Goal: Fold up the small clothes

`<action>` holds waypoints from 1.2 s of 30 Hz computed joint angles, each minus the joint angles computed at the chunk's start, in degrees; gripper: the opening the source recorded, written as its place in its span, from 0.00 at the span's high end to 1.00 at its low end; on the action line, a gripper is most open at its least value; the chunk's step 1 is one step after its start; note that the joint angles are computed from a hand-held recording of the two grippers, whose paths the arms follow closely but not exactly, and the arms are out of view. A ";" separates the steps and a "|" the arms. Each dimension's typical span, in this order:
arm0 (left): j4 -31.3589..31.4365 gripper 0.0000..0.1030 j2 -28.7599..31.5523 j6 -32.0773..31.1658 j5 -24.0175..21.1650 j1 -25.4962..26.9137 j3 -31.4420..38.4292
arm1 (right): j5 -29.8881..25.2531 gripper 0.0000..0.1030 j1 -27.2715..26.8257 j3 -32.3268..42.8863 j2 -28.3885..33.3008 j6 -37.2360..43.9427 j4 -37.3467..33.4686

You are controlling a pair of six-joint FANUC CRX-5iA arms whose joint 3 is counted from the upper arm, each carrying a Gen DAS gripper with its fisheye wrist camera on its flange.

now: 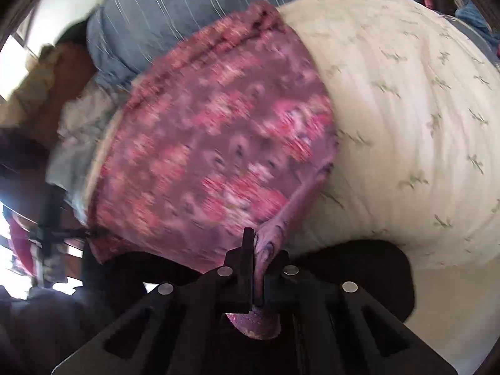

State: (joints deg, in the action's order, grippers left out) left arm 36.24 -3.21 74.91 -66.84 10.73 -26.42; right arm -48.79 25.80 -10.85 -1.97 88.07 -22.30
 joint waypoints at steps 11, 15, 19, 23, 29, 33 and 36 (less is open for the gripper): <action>22.38 0.98 1.20 -8.67 7.89 3.58 -1.05 | 3.26 0.97 -10.96 13.53 6.23 19.53 -33.84; 27.02 0.98 6.90 -9.72 10.77 3.86 3.48 | 5.71 0.97 -11.05 19.95 11.96 18.35 -34.71; 27.18 0.98 14.65 -8.63 12.83 3.60 11.46 | 6.38 0.97 -11.92 27.26 18.23 16.17 -34.93; 25.91 0.98 21.95 -4.77 13.47 3.33 20.04 | 7.33 0.97 -11.63 35.56 25.18 10.67 -32.75; 24.36 0.98 32.10 2.01 13.59 3.20 33.77 | 7.73 0.97 -9.95 48.45 35.77 -1.73 -24.26; 16.97 0.98 38.95 12.34 12.55 3.64 44.35 | 7.03 0.95 -9.19 56.63 42.41 -10.49 -18.78; 15.61 0.98 42.10 17.09 11.05 4.21 47.87 | 4.28 0.91 -8.85 61.70 46.50 -17.39 -15.19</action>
